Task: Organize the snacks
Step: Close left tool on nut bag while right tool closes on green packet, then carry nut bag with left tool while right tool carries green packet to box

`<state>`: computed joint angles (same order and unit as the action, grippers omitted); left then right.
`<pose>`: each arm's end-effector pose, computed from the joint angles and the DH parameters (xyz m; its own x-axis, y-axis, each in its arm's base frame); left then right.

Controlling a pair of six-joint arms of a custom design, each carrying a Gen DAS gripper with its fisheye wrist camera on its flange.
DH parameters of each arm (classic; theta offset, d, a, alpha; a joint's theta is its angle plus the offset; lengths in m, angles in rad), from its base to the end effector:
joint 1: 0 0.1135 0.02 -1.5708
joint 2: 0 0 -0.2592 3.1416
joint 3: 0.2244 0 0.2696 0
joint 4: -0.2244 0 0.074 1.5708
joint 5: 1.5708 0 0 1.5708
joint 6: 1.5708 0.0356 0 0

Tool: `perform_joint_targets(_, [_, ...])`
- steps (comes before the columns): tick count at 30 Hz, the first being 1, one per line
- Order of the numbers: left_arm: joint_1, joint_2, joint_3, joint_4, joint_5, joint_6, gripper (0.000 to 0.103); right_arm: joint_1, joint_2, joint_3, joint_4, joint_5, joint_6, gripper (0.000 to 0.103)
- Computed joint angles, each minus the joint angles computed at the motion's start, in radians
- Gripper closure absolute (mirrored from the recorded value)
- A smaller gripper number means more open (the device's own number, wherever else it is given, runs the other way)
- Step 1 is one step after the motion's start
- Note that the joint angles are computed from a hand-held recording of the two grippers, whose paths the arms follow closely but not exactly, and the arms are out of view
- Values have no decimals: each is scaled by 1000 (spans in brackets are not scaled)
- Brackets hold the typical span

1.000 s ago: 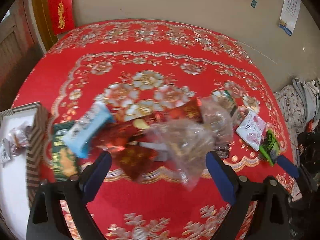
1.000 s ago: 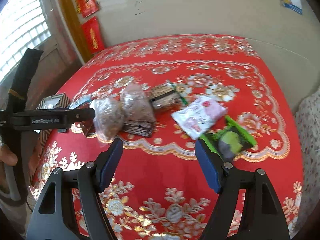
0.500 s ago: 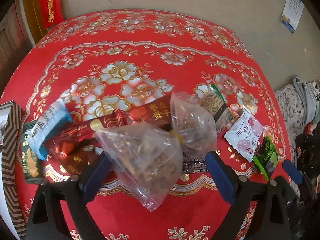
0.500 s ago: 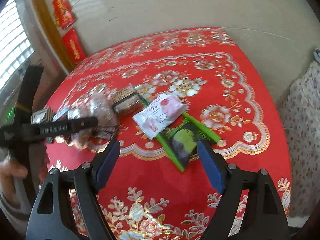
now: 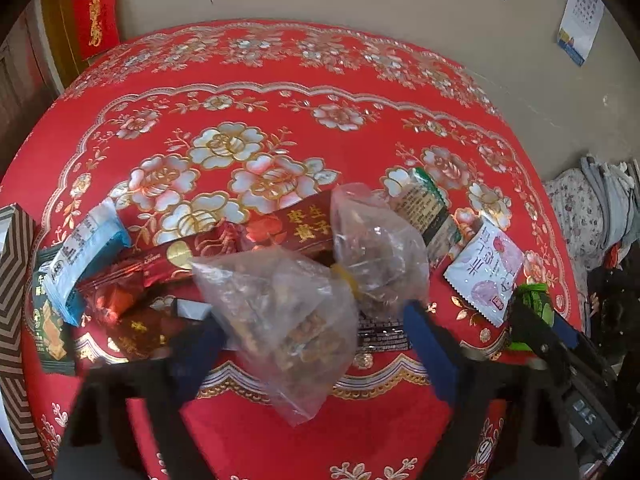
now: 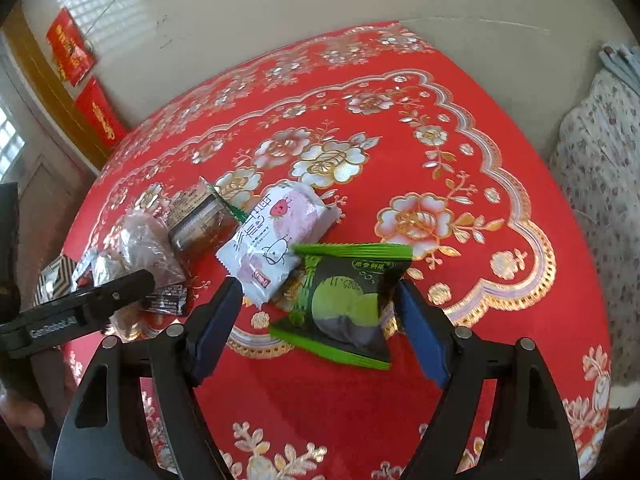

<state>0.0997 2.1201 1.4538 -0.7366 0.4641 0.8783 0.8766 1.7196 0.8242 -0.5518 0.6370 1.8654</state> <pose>0.4162 0.0256 0.1149 -0.6376 0.6279 -0.4464 0.7458 0.6484 -0.1532 0.1968 0.2034 0.1004 -0.3620 0.7675 -0.5290 0.7733 0.5641 0.2894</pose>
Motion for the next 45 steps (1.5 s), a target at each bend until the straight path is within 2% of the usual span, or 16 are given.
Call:
perform_joint_targets(2, [8, 7, 15, -19, 17, 18, 37, -2, 16, 18, -32, -1, -10, 61])
perform_joint_targets(3, [11, 8, 19, -23, 18, 24, 47, 1, 8, 5, -17, 4, -13, 61])
perform_joint_targets(7, [32, 12, 36, -52, 47, 61, 59, 25, -1, -6, -21, 12, -6, 61])
perform_joint_targets(9, [49, 13, 51, -77, 67, 74, 60, 49, -4, -4, -29, 26, 7, 61])
perform_joint_targets(18, [120, -5, 94, -159, 139, 146, 62, 124, 18, 102, -141, 88, 10, 61])
perform_joint_targets(28, [178, -49, 58, -112, 171, 187, 62, 128, 76, 210, -162, 103, -59, 61])
perform_joint_targets(36, [216, -29, 95, -110, 186, 190, 62, 103, 137, 316, -146, 98, -172, 61])
perform_joint_targets(45, [264, 38, 220, -152, 205, 193, 62, 57, 234, 460, -93, 69, -339, 61])
